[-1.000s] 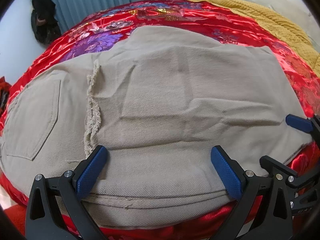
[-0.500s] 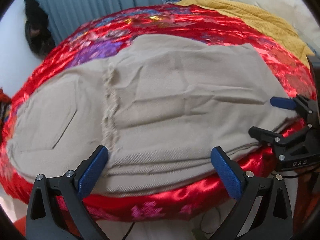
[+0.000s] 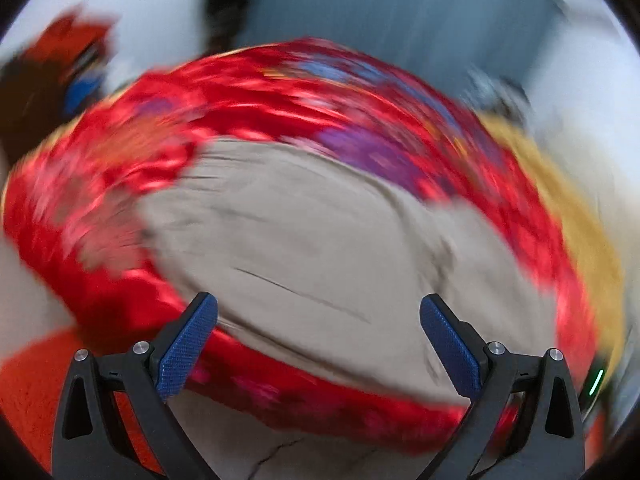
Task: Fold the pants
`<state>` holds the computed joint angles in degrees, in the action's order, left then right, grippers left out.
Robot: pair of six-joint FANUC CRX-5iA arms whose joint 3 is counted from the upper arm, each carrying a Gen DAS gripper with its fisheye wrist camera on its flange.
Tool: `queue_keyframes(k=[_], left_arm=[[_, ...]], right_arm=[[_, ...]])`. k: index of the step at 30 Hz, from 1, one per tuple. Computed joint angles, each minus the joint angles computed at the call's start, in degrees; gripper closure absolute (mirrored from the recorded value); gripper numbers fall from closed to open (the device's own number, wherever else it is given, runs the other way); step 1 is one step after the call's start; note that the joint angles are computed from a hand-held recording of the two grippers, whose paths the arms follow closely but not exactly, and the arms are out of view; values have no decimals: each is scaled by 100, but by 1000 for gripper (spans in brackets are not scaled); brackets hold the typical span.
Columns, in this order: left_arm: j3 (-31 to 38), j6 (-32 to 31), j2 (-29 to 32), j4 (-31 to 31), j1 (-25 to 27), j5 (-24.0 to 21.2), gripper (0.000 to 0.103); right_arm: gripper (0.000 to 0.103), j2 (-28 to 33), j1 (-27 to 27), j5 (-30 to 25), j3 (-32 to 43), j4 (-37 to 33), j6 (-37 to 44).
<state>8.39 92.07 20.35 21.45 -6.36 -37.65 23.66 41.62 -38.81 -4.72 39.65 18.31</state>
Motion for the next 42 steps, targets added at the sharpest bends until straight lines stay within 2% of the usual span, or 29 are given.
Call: queue_keyframes(k=[2, 4, 8, 10, 12, 14, 15, 18, 19, 22, 23, 24, 25, 27, 31, 33, 36, 39, 42], left_arm=[[-273, -56, -2, 713, 264, 163, 2], [-772, -523, -54, 1832, 518, 433, 3], [-1206, -1046, 18, 3006, 645, 567, 8], [-1309, -1285, 122, 3465, 642, 494, 21], [-1315, -1442, 218, 3700, 586, 490, 26], [-1298, -1559, 278, 3850, 559, 516, 36], [-1312, -1741, 332, 4099, 520, 508, 46], [-1269, -1626, 402, 3993, 530, 514, 46], [-1094, -1342, 520, 3675, 575, 376, 45], [-1009, -1384, 594, 3681, 563, 328, 43], [-914, -1309, 616, 3510, 571, 281, 45], [-651, -967, 691, 3040, 602, 161, 64], [-479, -640, 706, 2633, 633, 87, 77], [-517, -536, 598, 2605, 642, 124, 83], [-440, -405, 214, 2103, 548, 231, 85], [-141, -273, 137, 1706, 484, 88, 86], [668, -190, 106, 806, 195, -202, 86], [1385, -621, 114, 91, -336, -309, 86], [1895, -1476, 282, -143, -1059, -404, 86]], right_arm=[[1, 0, 0, 0, 0, 0, 0], [1, 0, 1, -1, -1, 2, -2], [1, 0, 1, 0, -5, 10, -12], [1, 0, 0, 2, -5, 9, -8], [1, 0, 2, -1, -5, 9, -10], [1, -1, 3, -2, -8, 13, -16], [1, -1, 3, -2, -8, 13, -16], [1, -2, 3, 4, -13, 19, -25], [1, -1, 4, 3, -14, 22, -24], [1, -1, 4, 3, -17, 31, -30], [1, -1, 5, 0, -14, 25, -31], [1, 4, 4, -5, -6, 21, -25], [1, 5, 6, -8, -6, 19, -24], [1, -4, 4, 8, -20, 27, -43], [1, -2, 9, -4, -15, 31, -37], [1, -3, 6, -7, -16, 41, -20], [1, 2, 2, -20, -1, 35, -5], [1, 5, 1, -14, 3, 47, -25], [1, -26, 20, -82, 16, 95, -90]])
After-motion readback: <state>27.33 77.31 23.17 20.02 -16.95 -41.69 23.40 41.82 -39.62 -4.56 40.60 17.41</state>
